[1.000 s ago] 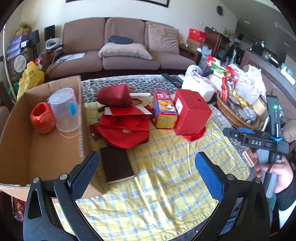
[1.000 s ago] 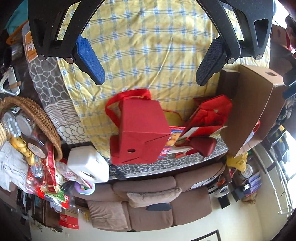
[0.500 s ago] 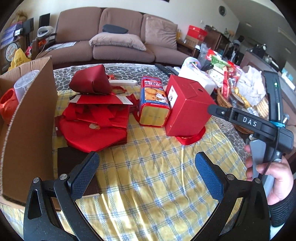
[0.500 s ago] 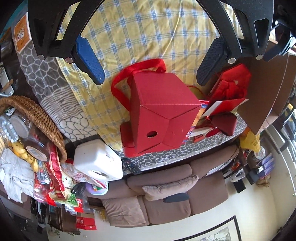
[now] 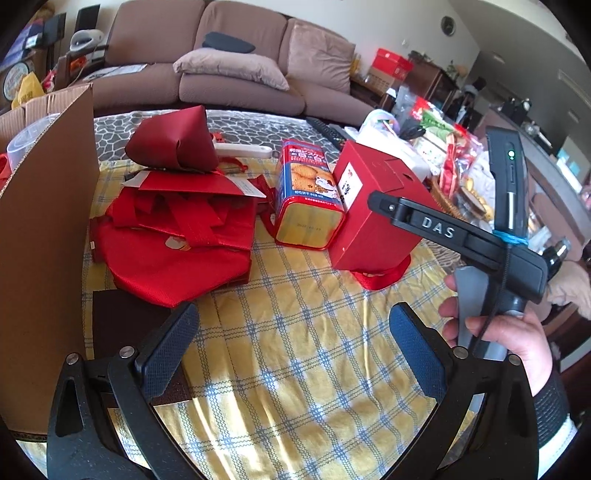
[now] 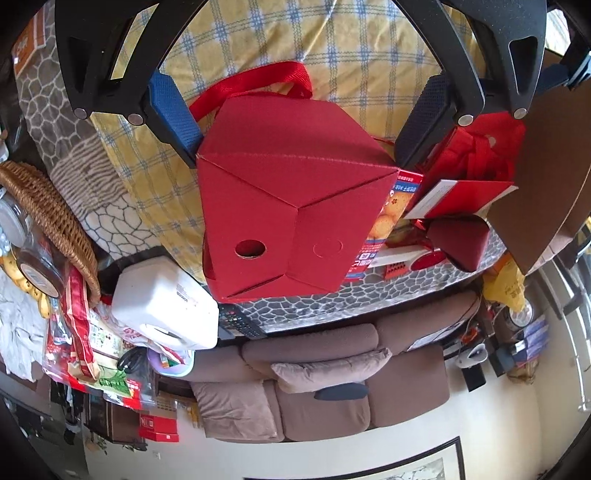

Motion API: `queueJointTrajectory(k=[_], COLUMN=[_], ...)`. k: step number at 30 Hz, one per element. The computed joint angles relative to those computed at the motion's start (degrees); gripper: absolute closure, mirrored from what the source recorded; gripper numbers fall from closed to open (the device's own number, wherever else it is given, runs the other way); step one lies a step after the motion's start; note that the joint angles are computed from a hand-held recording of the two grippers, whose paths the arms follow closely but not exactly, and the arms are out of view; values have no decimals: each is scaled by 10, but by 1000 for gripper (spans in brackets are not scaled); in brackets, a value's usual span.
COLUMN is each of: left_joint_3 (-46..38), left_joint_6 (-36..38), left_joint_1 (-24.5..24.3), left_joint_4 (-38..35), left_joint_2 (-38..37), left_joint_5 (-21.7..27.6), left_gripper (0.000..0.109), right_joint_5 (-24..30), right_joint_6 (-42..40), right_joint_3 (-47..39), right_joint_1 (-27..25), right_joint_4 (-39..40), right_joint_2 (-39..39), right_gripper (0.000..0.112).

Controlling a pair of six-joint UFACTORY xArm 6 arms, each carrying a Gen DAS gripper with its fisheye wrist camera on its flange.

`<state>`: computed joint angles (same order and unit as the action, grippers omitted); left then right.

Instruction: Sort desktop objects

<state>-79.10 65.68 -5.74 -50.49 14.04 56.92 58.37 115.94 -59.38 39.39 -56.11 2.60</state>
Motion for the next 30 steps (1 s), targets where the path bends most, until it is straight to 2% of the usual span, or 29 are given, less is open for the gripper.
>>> queueJointTrajectory(k=[4, 7, 11, 14, 18, 22, 27, 30], left_joint_3=[3, 4, -1, -26, -66, -77, -74, -67], left_joint_6=[-1, 2, 6, -6, -30, -33, -30, -27], left_joint_1=[-4, -4, 2, 13, 32, 37, 31, 25], left_joint_4=[9, 11, 5, -10, -36, -42, -29, -13], left_joint_2=[1, 1, 4, 21, 51, 59, 58, 54], left_joint_5=[-8, -5, 8, 46, 121, 155, 178, 188], left_gripper=[6, 6, 6, 6, 6, 6, 6, 6], right_joint_5=[16, -7, -17, -44, -128, -235, -306, -325], right_joint_6=[-17, -29, 15, 55, 188, 342, 457, 536], right_joint_3=[-17, -14, 15, 54, 139, 220, 263, 275], right_joint_1=[-7, -26, -26, -29, -43, -67, -70, -59], right_joint_4=[11, 25, -7, -24, -84, -177, -235, -273], right_joint_2=[21, 32, 12, -30, -112, -188, -225, -230], right_gripper=[9, 9, 11, 11, 11, 11, 11, 11])
